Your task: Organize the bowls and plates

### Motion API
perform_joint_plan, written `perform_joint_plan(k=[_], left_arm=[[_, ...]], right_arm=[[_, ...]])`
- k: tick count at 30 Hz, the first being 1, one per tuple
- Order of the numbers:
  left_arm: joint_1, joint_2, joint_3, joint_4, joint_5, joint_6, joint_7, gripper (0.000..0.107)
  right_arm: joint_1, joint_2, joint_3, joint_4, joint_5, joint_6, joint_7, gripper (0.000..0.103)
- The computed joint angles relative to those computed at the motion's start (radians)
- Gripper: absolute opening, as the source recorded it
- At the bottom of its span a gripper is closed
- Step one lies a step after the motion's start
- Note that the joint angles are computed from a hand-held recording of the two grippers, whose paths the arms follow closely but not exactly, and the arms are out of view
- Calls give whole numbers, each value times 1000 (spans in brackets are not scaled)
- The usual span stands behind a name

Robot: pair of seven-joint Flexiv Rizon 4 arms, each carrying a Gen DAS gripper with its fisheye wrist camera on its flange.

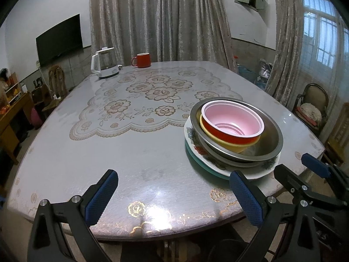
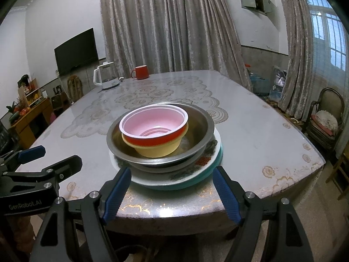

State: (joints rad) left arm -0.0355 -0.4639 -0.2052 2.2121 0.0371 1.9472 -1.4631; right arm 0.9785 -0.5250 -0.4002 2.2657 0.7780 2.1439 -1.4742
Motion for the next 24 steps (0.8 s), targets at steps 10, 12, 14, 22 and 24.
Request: perform_joint_plan(k=[10,12,14,22,24], left_arm=[[-8,1,7,2,-5,-2,-1,103],[0,1,1,2,0,-1,-1,102],[3,-1,-2,1,4,3,0,102],[1,-3,-1,-1,6,3,1,101],[4,-3,-3,-1,8,4,1,101]], right_arm=[[-9,5,9,4,-1,-1,-1,78],[-16,8,16,6,-4,-3,3,78],[-16,7,15,4,-7,-8,7,78],[2,1,-5,7,-8,-10,12,78],[2,0,-8,5,-11,-15,17,78]])
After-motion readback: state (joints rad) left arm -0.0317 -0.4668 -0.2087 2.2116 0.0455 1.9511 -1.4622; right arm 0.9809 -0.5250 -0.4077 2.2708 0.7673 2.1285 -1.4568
